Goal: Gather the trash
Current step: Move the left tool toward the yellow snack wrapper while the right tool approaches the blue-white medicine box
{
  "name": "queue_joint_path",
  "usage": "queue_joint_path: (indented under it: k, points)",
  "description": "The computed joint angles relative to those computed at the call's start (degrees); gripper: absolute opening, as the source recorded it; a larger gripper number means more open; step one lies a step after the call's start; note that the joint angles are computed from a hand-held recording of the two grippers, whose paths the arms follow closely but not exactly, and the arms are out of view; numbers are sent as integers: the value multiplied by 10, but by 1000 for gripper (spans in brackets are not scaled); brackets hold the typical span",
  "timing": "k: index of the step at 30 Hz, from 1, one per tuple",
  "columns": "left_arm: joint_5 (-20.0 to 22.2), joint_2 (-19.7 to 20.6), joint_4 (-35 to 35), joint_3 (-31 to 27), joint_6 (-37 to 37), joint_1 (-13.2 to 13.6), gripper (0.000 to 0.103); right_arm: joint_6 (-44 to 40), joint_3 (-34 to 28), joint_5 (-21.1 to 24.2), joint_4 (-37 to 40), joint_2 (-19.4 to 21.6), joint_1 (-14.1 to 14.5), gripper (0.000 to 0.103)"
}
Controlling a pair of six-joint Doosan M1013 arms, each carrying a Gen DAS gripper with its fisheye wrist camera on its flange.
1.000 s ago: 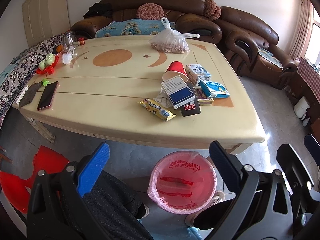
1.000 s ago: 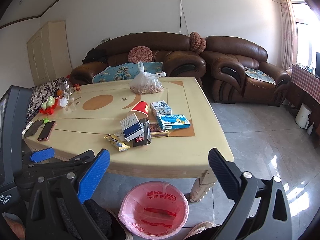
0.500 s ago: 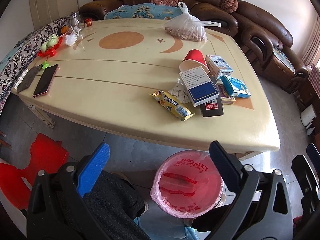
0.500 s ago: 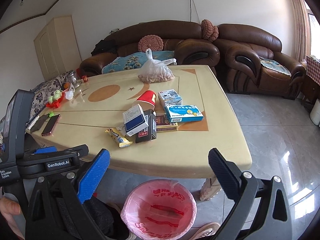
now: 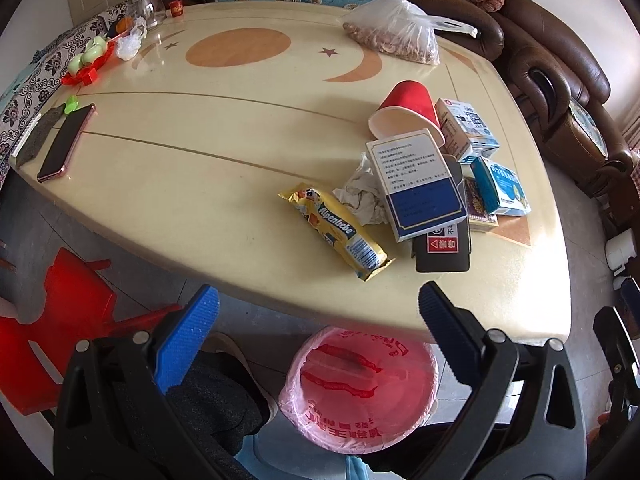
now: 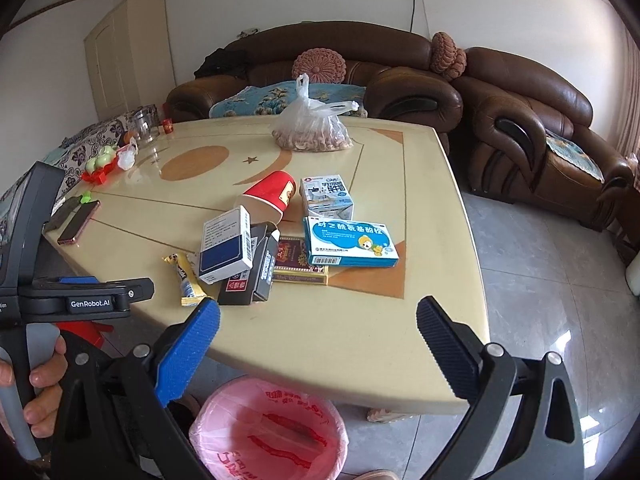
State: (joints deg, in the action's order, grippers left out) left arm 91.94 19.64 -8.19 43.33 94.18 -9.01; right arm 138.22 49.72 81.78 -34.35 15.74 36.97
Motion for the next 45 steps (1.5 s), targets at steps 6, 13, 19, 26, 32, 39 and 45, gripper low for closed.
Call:
queue_joint_path:
  k: [6, 13, 19, 26, 32, 39, 45]
  points:
    - [29, 29, 25, -41, -39, -11, 98, -63, -6, -13, 53, 5, -38, 97]
    - [97, 73, 37, -109, -78, -15, 98, -147, -16, -19, 115, 14, -75, 97]
    - [129, 99, 69, -157, -82, -27, 98, -222, -30, -25, 196, 22, -108, 97]
    - [164, 120, 79, -184, -95, -33, 98, -324, -51, -24, 313, 35, -153, 97]
    - [182, 131, 79, -190, -101, -38, 98, -457, -75, 4, 390, 53, -187, 97]
    - [184, 137, 89, -191, -110, -42, 98, -582, -140, 89, 434, 100, -205, 97]
    - [208, 148, 82, -206, -131, -38, 98, -675, -201, 160, 431, 144, -206, 97]
